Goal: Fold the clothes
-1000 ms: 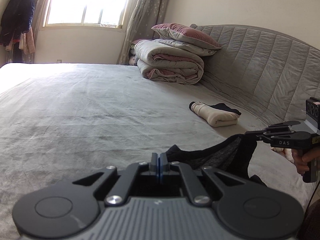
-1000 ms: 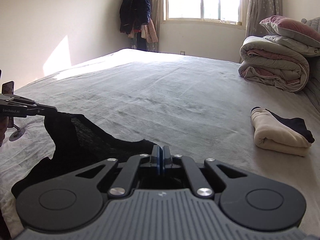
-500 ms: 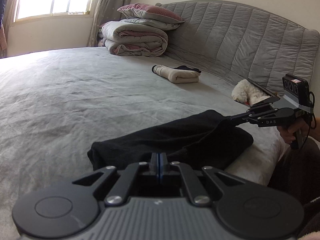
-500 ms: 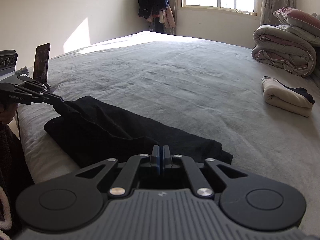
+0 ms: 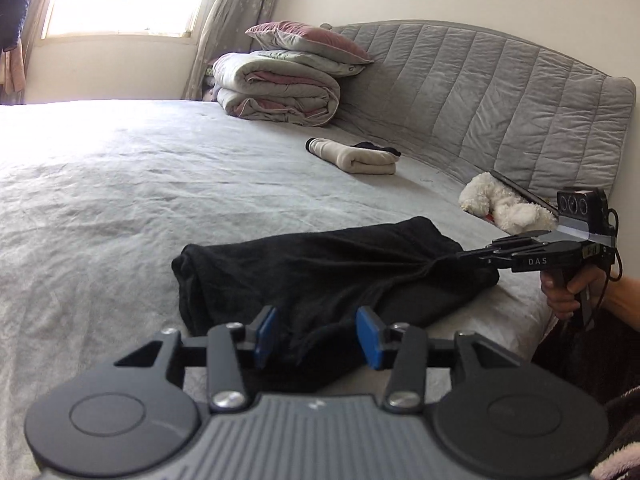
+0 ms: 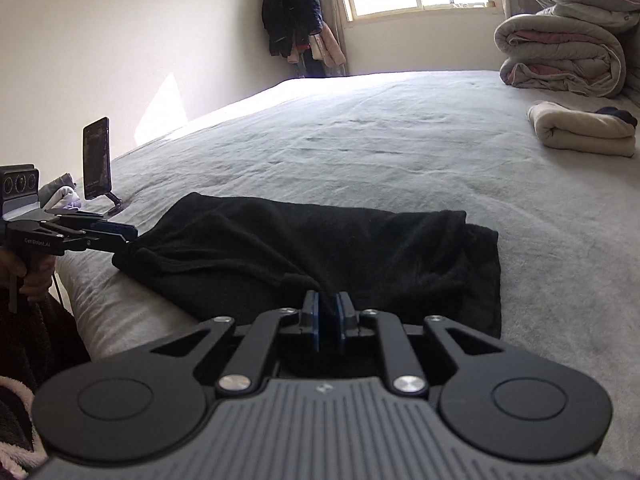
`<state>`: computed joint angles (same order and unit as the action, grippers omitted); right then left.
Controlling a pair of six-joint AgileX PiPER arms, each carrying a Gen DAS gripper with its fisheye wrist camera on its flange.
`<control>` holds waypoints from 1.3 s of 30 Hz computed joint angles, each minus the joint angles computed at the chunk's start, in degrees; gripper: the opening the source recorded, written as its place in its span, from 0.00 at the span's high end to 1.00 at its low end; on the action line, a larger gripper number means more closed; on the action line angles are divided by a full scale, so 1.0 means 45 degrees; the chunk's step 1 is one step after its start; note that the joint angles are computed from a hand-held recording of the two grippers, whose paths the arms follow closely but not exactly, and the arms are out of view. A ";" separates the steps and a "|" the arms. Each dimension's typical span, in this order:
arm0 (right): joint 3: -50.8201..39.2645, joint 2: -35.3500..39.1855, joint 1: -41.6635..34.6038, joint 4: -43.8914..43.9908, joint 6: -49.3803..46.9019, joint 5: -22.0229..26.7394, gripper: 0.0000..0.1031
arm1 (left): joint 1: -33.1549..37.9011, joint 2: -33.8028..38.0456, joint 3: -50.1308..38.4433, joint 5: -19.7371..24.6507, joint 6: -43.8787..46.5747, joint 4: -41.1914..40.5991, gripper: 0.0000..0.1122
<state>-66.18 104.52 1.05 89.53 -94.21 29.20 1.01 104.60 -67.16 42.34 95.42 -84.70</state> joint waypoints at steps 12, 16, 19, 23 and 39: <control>-0.1315 0.1064 0.1731 -0.0800 -0.2263 -0.0996 0.76 | -0.2646 0.1369 -0.2178 -0.1936 -0.1666 0.2237 0.66; -0.1784 0.1531 0.2198 -0.1738 -0.2072 -0.2215 0.76 | -0.3136 0.1996 -0.3147 -0.2296 -0.3419 0.4075 0.68; -0.1863 0.1667 0.2254 -0.1967 -0.2192 -0.2586 0.76 | -0.3309 0.2088 -0.3186 -0.2622 -0.3476 0.4322 0.71; -0.1867 0.1715 0.2263 -0.2039 -0.2480 -0.2844 0.98 | -0.3274 0.1830 -0.2765 -0.3042 -0.2629 0.3719 0.94; -0.2201 0.1380 0.1468 -0.5189 0.0785 0.0428 0.88 | -0.1861 0.1218 -0.1626 -0.0752 -0.0940 0.2621 0.89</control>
